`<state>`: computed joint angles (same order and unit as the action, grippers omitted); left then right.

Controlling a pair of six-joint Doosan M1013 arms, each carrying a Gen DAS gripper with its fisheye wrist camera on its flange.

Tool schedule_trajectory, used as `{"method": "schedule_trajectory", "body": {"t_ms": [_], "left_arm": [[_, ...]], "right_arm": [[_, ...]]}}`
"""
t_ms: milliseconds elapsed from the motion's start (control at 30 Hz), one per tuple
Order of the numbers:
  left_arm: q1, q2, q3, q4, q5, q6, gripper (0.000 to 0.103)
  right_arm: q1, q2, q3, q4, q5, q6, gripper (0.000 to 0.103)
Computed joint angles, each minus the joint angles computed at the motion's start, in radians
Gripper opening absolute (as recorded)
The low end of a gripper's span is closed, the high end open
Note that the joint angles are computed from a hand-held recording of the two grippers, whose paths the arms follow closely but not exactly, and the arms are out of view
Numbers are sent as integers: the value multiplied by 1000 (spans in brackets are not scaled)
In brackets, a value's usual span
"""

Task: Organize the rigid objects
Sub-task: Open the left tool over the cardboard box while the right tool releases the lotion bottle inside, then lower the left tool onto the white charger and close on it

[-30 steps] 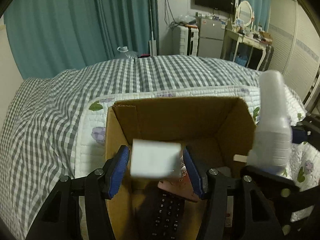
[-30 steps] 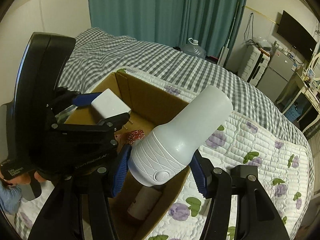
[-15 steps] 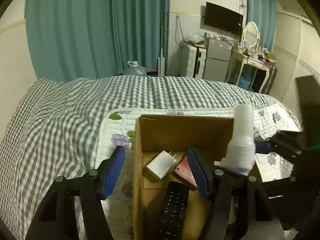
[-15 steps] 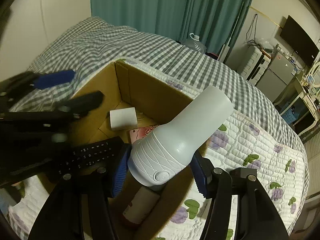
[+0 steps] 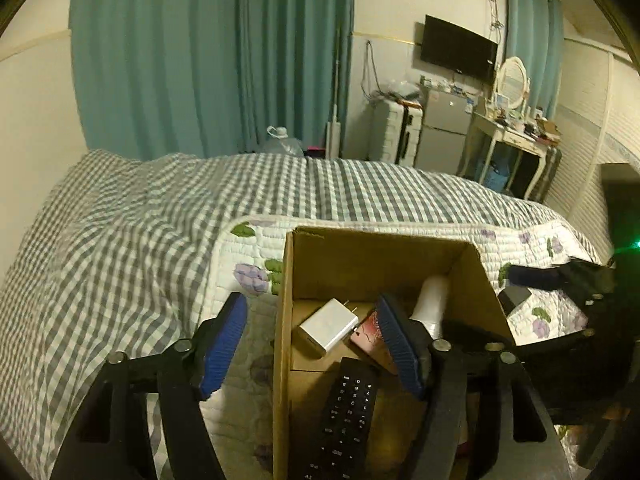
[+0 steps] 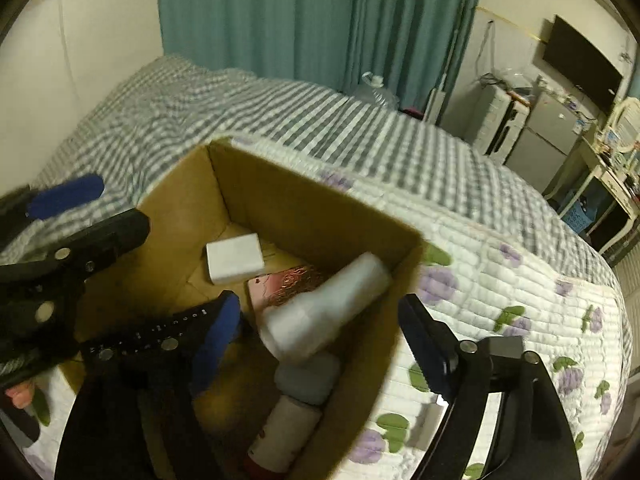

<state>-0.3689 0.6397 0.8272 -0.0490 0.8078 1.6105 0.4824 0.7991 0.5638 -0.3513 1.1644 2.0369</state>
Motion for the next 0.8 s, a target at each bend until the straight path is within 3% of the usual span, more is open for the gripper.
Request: {"method": "schedule_trajectory", "body": {"t_ms": [67,200,500,800], "left_arm": [[-9,-9,7,27,-6,-12,72],[-36,-34,26,46,-7,-26,72],[-134,-40,7,16,47,-29,72],[-241,29,-32,90,150,-61,72]], "right_arm": [[-1,-63,99,-33,-67,44,92],[-6,-157,230,-113,-118,131,96],[-37,-348,492,-277,-128,268,103],[-112,-424,667,-264,-155,337,103]]}}
